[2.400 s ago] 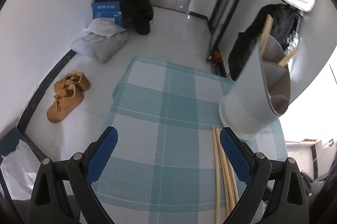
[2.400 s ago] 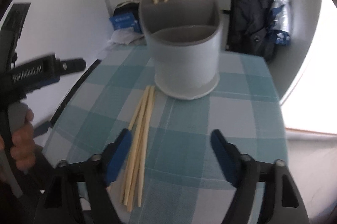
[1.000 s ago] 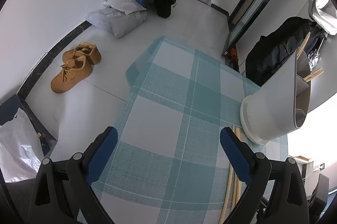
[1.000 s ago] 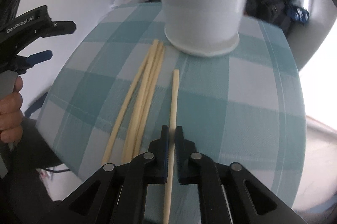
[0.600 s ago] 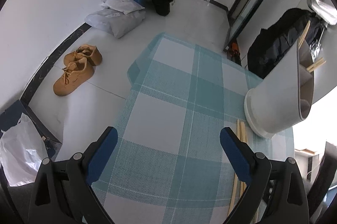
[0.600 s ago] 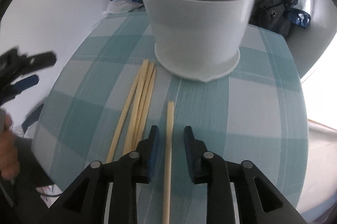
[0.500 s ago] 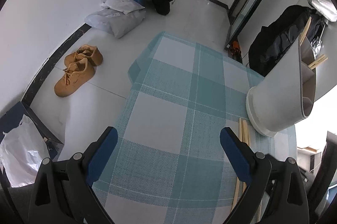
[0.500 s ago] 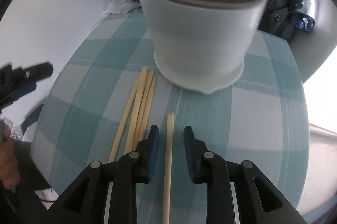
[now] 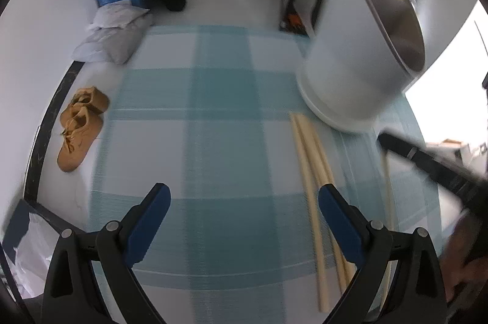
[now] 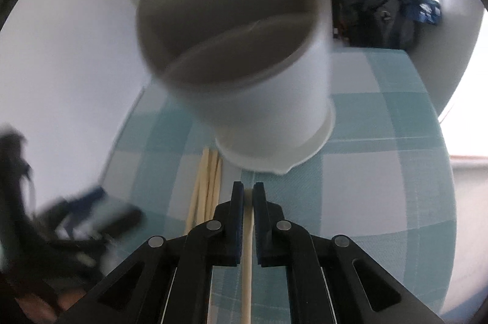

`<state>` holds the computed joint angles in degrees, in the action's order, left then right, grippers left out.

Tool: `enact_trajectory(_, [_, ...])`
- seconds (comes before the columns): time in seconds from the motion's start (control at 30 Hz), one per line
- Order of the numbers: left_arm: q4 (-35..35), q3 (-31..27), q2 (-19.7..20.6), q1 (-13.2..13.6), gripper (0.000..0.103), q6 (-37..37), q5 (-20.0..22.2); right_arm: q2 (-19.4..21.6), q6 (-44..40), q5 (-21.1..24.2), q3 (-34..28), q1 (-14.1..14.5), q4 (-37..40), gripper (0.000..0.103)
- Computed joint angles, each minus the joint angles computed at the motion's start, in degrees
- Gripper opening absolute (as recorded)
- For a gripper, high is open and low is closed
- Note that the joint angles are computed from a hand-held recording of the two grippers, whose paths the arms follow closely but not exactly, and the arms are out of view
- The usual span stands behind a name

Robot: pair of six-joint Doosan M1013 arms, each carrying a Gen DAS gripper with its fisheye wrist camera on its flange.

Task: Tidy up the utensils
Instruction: 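Lift the chopstick with the right tool and carry it over the holder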

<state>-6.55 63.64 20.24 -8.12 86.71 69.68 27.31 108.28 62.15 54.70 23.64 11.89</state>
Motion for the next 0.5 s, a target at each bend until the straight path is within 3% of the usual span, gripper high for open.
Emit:
enact_trajectory(0.23, [5.8, -0.5, 1.1, -2.0, 0.095, -1.3, 3.9, -3.8, 3.4, -9.2, 5.9, -3.9, 8.9, 0.005])
enact_trajectory(0.5, [9.9, -0.9, 1.3, -2.2, 0.097, -4.4, 2.4, -8.6, 4.6, -17.2, 12.9, -5.1, 11.3, 0.005])
